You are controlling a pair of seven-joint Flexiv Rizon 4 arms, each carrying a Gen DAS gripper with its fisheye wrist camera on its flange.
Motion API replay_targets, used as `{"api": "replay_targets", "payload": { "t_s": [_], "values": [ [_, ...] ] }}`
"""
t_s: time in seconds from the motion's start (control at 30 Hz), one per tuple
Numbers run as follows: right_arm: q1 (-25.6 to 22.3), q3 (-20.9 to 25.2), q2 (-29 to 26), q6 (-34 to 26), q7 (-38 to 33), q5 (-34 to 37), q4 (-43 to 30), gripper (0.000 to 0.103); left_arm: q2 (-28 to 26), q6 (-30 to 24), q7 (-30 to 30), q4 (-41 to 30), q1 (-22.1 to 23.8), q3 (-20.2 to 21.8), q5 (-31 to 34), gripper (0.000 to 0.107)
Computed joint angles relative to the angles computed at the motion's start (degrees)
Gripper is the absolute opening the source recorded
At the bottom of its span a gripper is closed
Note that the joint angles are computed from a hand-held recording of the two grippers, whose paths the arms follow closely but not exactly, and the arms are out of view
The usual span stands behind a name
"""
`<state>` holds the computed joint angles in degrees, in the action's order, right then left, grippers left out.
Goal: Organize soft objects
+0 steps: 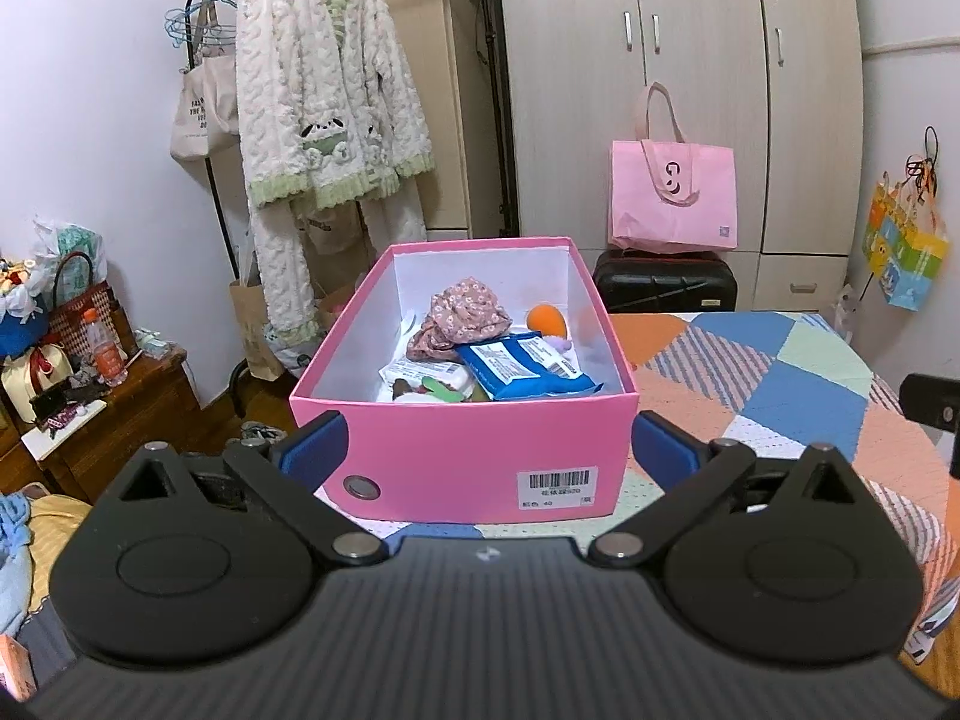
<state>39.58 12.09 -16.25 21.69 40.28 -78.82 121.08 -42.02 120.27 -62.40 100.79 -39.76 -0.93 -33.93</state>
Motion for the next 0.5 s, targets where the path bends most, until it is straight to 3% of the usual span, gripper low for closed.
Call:
{"api": "replay_targets", "payload": {
  "t_s": [0.5],
  "values": [
    [0.4, -0.1, -0.6, -1.4, 0.0, 0.2, -0.1, 0.102, -1.6, 2.9, 1.0, -0.9, 0.0, -0.5, -1.1, 0.102]
  ]
}}
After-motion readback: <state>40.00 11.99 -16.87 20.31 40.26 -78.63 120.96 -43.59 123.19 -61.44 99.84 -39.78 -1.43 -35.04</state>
